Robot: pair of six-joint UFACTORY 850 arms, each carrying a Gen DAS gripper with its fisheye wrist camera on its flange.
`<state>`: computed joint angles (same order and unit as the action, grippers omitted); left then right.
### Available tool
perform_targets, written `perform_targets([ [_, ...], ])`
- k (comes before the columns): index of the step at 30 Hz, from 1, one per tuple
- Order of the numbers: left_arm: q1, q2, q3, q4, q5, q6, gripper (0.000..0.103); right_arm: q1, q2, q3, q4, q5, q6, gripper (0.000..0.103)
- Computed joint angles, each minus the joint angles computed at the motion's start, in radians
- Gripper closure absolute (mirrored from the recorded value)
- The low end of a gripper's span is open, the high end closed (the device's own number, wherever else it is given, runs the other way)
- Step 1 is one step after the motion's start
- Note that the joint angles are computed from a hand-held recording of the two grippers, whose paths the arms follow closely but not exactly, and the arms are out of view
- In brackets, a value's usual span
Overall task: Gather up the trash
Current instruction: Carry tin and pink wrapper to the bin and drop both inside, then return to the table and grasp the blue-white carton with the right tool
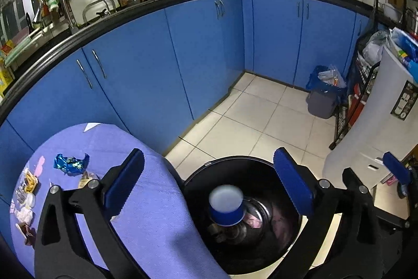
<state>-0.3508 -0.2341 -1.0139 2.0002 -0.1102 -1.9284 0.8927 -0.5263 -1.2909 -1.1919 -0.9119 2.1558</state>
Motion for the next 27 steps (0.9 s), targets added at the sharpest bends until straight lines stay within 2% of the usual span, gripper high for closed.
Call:
perform_targets([
  [3, -0.001, 0.0, 0.001, -0.074, -0.004, 0.078, 0.005, 0.001, 0.003, 0.004, 0.0, 0.006, 0.006, 0.029],
  [9, 0.025, 0.019, 0.018, -0.128, 0.005, 0.129, 0.005, 0.016, -0.015, -0.033, 0.001, 0.008, -0.016, 0.029],
  [13, 0.068, 0.043, 0.04, -0.057, 0.014, 0.057, 0.005, 0.032, -0.05, -0.098, 0.006, 0.01, -0.068, 0.029],
  [16, 0.124, 0.063, 0.059, 0.005, 0.03, -0.01, 0.005, 0.047, -0.086, -0.16, 0.012, 0.005, -0.12, 0.029],
  [18, 0.154, 0.071, 0.067, -0.003, 0.037, -0.001, 0.005, 0.058, -0.121, -0.219, 0.02, 0.01, -0.165, 0.029],
  [23, 0.262, 0.1, 0.098, 0.194, 0.046, -0.184, 0.005, 0.081, -0.23, -0.401, 0.058, 0.024, -0.301, 0.029],
  [24, 0.284, 0.107, 0.105, 0.203, 0.041, -0.189, 0.005, 0.085, -0.252, -0.438, 0.068, 0.025, -0.33, 0.029],
  [27, 0.363, 0.119, 0.118, 0.103, 0.047, -0.086, 0.005, 0.104, -0.336, -0.583, 0.108, 0.023, -0.44, 0.029],
])
